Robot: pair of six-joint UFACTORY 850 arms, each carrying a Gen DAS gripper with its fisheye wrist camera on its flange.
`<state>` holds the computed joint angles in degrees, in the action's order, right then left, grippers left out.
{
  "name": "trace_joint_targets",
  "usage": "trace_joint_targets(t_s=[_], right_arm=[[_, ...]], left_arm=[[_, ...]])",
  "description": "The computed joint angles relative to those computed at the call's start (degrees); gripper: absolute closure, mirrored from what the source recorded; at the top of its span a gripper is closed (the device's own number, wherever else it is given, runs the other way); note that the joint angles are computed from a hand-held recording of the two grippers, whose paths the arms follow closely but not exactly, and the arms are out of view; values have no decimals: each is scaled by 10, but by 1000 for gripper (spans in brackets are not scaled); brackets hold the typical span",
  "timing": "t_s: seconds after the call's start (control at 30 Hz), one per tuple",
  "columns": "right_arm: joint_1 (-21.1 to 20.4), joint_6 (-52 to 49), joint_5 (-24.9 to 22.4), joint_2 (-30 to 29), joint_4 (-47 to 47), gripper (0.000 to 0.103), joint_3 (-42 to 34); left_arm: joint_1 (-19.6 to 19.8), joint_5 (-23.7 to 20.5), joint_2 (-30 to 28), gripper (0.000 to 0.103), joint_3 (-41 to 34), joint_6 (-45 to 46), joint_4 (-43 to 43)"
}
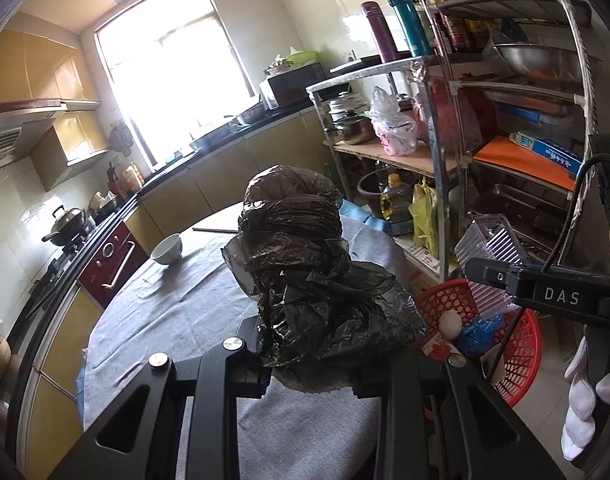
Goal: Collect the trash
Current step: 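Lift and carry the black bag and clear tray toward the red basket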
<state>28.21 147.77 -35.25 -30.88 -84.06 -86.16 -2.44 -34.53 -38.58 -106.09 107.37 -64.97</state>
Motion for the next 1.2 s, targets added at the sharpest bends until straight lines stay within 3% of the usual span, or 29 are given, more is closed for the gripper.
trace_joint_targets(t_s=[0.73,1.2], right_arm=[[-3,28,1,18,5,46,33],[-6,41,11,24,10,45,50]], left_arm=[[-5,-29,7,73,18,2,43],[-13,-90,-25,73,-24,-116,175]])
